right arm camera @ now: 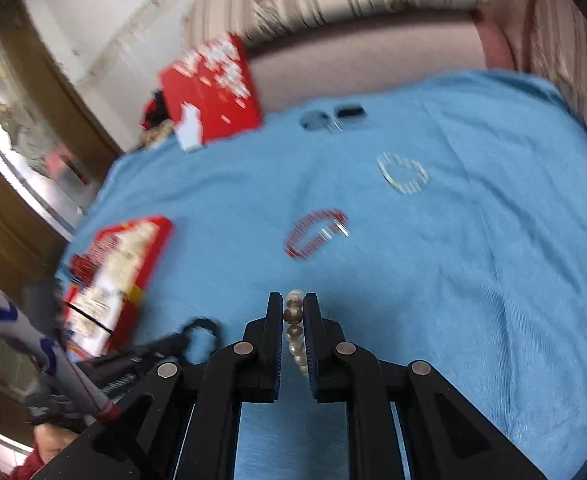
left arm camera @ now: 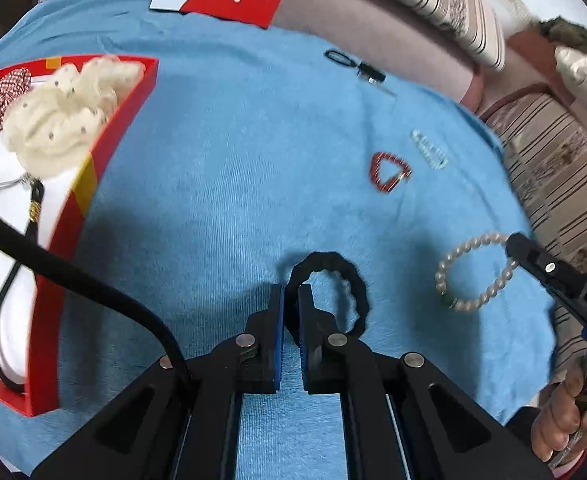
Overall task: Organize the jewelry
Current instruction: 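Lift the pearl bracelet free of the red bead bracelet with the right tool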
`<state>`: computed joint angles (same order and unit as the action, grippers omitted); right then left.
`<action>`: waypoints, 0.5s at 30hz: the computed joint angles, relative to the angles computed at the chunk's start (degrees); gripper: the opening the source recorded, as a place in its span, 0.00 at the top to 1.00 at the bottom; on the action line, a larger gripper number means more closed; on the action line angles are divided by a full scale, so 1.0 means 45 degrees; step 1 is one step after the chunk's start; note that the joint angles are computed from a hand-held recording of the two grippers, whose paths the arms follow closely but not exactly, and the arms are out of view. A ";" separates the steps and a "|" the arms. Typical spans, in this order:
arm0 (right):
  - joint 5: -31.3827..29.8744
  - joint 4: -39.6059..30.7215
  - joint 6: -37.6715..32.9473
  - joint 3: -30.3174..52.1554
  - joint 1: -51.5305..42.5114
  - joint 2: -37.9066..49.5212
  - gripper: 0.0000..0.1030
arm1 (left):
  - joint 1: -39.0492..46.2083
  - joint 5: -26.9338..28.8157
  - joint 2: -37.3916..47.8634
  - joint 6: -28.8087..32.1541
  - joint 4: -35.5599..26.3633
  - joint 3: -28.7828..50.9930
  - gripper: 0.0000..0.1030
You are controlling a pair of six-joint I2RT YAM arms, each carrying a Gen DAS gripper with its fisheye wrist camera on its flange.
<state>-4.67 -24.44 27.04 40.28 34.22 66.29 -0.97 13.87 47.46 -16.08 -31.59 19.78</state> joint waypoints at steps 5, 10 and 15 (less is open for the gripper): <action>0.0237 0.0035 -0.0547 -0.0499 -0.1160 0.0810 0.89 | -0.0259 -0.0387 -0.0154 -0.0245 0.0451 -0.0360 0.94; -0.0139 -0.0042 -0.0710 -0.0715 -0.2253 0.0650 0.88 | -0.0710 -0.0797 -0.0264 -0.0710 0.0741 -0.0511 0.91; -0.0057 -0.0183 -0.0550 -0.0905 -0.2581 0.0364 0.70 | -0.0575 -0.0494 -0.0481 -0.0425 0.0507 -0.0425 0.85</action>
